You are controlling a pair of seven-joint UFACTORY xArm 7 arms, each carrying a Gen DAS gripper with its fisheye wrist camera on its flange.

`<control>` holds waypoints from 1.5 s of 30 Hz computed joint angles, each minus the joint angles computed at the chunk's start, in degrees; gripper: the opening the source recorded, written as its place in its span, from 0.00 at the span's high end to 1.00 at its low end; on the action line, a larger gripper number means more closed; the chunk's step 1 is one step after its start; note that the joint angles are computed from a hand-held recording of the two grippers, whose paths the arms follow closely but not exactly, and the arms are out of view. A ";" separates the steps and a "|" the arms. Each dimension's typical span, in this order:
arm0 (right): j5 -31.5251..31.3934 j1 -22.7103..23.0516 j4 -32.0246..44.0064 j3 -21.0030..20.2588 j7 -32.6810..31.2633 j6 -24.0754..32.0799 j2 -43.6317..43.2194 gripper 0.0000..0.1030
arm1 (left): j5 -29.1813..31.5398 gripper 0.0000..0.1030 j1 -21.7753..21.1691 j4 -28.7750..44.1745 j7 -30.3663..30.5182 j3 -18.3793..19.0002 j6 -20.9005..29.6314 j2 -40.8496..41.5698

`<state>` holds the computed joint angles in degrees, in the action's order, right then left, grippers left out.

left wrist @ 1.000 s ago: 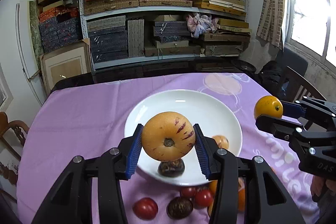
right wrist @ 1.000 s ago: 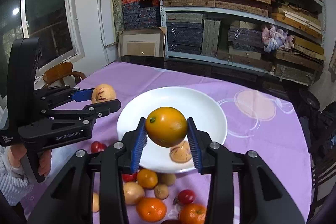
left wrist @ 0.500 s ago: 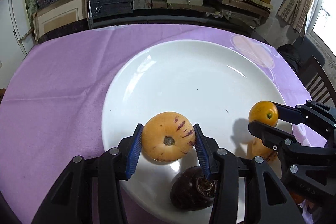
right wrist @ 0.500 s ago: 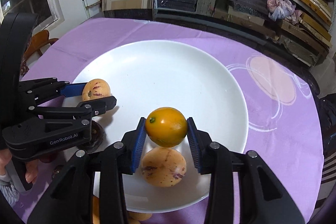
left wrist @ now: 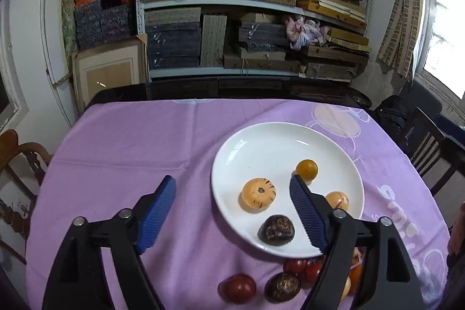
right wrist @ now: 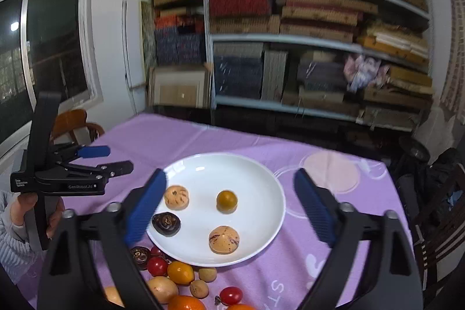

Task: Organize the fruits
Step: 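Withdraw both open tools from the plate back over the fruit cluster, then close the left tool on the dark red round fruit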

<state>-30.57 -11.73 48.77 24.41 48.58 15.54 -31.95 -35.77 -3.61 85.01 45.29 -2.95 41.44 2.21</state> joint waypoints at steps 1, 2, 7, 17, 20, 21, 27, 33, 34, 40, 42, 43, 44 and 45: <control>-1.29 -0.90 -3.81 0.84 2.17 -1.76 -5.41 0.04 | -1.62 0.08 0.61 -3.78 2.26 0.46 -0.96 -2.97; -1.08 -0.31 -6.67 0.89 2.13 -1.77 -9.05 0.04 | -2.72 0.07 0.79 -7.38 4.07 1.11 -1.78 -5.49; 3.66 2.76 -21.57 5.57 6.75 2.04 -22.68 0.04 | -3.74 0.06 -0.13 -21.85 8.42 4.28 -4.44 -12.16; 6.85 5.65 -28.55 8.45 11.70 2.56 -24.11 0.04 | -3.15 0.06 -2.98 -25.79 8.75 4.48 -12.21 -10.44; 6.16 5.40 -27.48 8.85 11.31 3.72 -22.28 0.04 | -1.78 0.06 -3.13 -24.99 7.54 4.11 -12.51 -8.87; 5.87 5.30 -27.26 8.84 11.29 3.72 -21.83 0.04 | -1.68 0.06 -3.12 -24.57 7.21 4.00 -12.22 -8.38; 5.23 6.10 -26.89 7.86 11.40 4.11 -20.18 0.04 | -2.07 0.06 -2.46 -21.66 5.66 3.09 -9.67 -5.91; 4.95 7.03 -26.50 6.80 11.28 4.47 -18.42 0.04 | -3.73 0.16 -1.21 -19.68 6.84 2.86 -4.95 -4.66; 4.82 7.03 -26.49 6.80 11.40 4.43 -18.38 0.04 | -3.62 0.23 -1.05 -19.53 6.78 2.75 -4.33 -4.52; 4.58 7.37 -26.36 6.46 11.94 4.50 -17.78 0.04 | -1.50 0.50 -0.17 -17.74 5.08 1.99 -1.87 -2.94; 4.53 7.52 -26.37 6.25 11.98 4.49 -17.59 0.04 | -0.99 0.52 -0.15 -18.13 4.77 1.72 -2.61 -3.00; 4.51 7.57 -26.40 6.19 12.02 4.43 -17.52 0.04 | -0.87 0.57 -0.15 -18.23 4.68 1.64 -2.83 -3.04; 4.42 7.53 -26.34 5.97 11.91 4.30 -17.38 0.04 | -1.22 0.60 -0.12 -18.25 4.95 1.64 -2.80 -3.04; 4.40 7.56 -26.38 5.92 11.92 4.12 -17.30 0.04 | -1.61 0.60 -0.05 -18.23 5.07 1.69 -2.93 -3.07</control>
<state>-26.17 -4.17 22.39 30.32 60.50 19.66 -49.24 -37.38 -3.66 66.78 50.36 -1.26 38.52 -0.86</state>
